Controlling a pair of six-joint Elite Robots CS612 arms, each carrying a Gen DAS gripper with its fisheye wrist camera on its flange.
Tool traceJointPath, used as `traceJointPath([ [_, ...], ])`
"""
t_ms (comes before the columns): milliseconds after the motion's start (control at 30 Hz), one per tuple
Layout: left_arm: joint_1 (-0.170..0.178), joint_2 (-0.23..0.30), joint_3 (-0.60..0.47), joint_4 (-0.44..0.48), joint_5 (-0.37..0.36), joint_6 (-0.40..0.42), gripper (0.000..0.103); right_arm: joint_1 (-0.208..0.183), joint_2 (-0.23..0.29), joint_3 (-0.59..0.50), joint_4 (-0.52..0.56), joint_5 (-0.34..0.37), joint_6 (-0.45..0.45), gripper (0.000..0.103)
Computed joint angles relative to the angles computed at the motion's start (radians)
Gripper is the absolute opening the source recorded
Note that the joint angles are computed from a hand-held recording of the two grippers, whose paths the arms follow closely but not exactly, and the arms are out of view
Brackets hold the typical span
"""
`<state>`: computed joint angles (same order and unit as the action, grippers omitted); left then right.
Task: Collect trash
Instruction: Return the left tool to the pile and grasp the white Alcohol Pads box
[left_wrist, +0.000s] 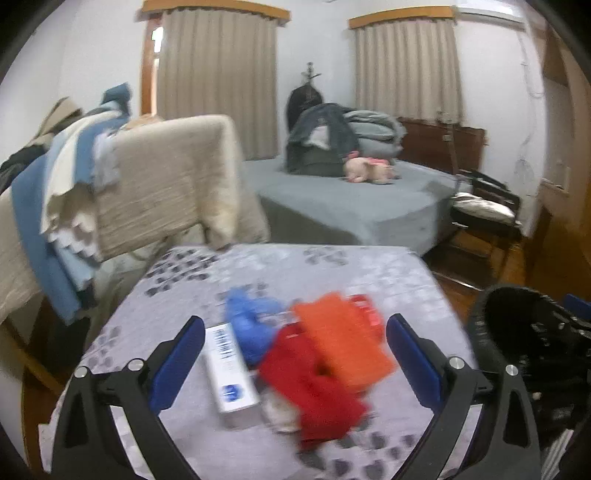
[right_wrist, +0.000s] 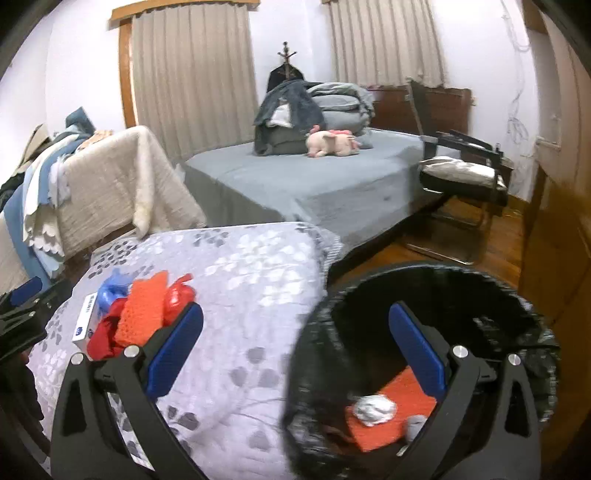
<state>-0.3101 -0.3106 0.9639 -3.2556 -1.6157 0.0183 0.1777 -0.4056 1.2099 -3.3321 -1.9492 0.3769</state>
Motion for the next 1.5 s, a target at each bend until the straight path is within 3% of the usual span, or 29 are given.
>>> traceJointPath([
  [333, 0.024, 0.047, -0.056, 0.075, 0.059, -0.038, 0.092, 0.022, 0.070, -0.138, 0.084, 0.045, -0.039, 0.098],
  [667, 0.036, 0.087, -0.118, 0.185, 0.041, -0.078, 0.080, 0.029, 0.094, -0.186, 0.139, 0.051, -0.064, 0.098],
  [1033, 0.040, 0.118, -0.170, 0.231, 0.013, -0.081, 0.070, 0.033, 0.116, -0.230, 0.186, 0.069, -0.071, 0.098],
  [1133, 0.040, 0.133, -0.201, 0.261, 0.001, -0.083, 0.062, 0.033, 0.121, -0.237, 0.194, 0.076, -0.072, 0.098],
  [1300, 0.045, 0.144, -0.218, 0.266, -0.035, -0.093, 0.034, 0.033, 0.121, -0.237, 0.195, 0.081, -0.072, 0.098],
  [1500, 0.053, 0.123, -0.177, 0.226, -0.046, -0.089, 0.030, 0.035, 0.129, -0.251, 0.186, 0.101, -0.065, 0.098],
])
